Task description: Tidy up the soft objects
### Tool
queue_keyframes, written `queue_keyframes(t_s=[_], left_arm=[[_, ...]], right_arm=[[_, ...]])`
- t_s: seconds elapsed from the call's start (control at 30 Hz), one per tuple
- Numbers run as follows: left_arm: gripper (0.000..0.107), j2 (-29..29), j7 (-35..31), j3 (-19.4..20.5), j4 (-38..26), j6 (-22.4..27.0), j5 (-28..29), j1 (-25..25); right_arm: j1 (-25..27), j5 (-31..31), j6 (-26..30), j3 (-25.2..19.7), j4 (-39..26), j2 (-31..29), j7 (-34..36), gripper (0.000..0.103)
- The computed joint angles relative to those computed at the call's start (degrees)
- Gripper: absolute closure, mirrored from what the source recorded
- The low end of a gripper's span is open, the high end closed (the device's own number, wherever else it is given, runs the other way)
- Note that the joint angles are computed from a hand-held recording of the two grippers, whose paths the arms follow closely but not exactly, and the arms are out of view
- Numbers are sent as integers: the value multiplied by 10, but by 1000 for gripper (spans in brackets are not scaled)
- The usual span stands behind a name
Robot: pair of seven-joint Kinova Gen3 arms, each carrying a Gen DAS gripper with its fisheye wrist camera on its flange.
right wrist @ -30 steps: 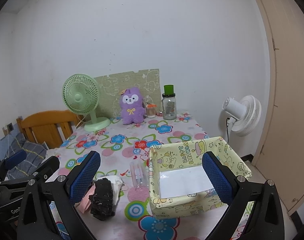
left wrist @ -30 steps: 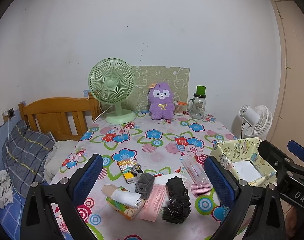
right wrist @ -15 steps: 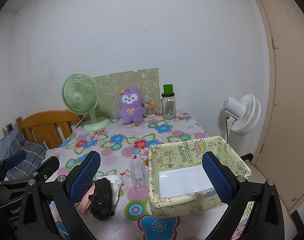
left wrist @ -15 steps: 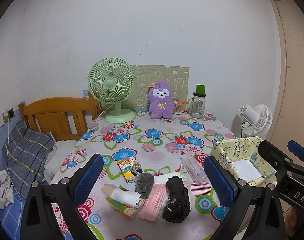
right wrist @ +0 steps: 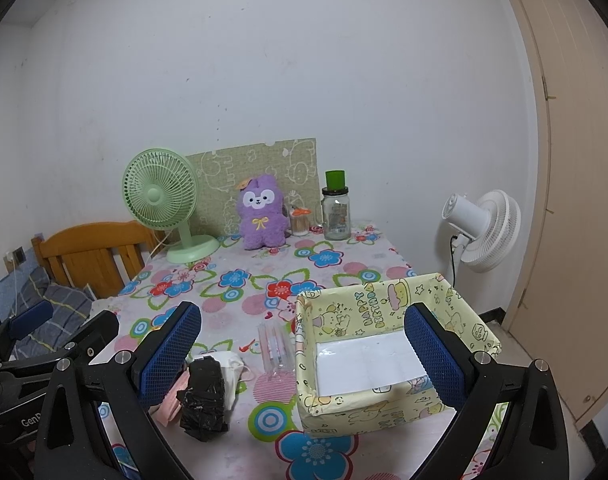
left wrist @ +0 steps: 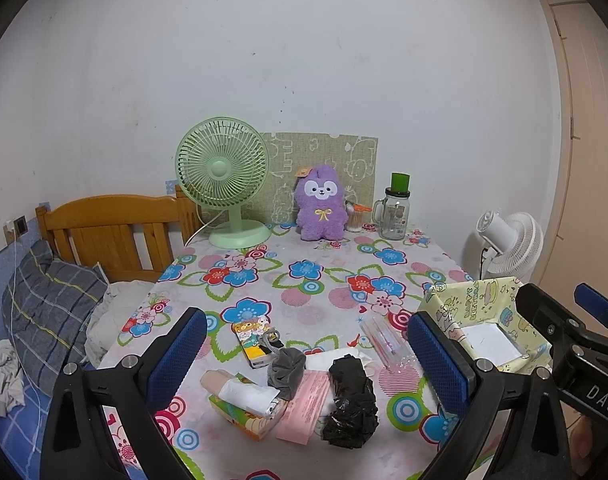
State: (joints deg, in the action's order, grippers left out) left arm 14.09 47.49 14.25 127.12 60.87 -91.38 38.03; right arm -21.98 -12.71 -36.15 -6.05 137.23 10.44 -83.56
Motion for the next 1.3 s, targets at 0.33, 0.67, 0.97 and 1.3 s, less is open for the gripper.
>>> queue_keyframes(t_s=[0.33, 0.67, 0.97, 1.3], left_arm=[[7, 0, 2, 1, 1, 1, 0, 0], [7, 1, 3, 1, 2, 3, -1, 1], [7, 0, 2, 1, 2, 3, 0, 1], [7, 0, 4, 1, 3, 4, -1, 1]], right_arm=[[0, -1, 1, 0, 0, 0, 0, 0], [0, -2, 0, 0, 0, -1, 1, 0], [-2, -7, 1, 0, 0, -2, 4, 0], [-2, -8, 0, 0, 0, 0, 5, 0]])
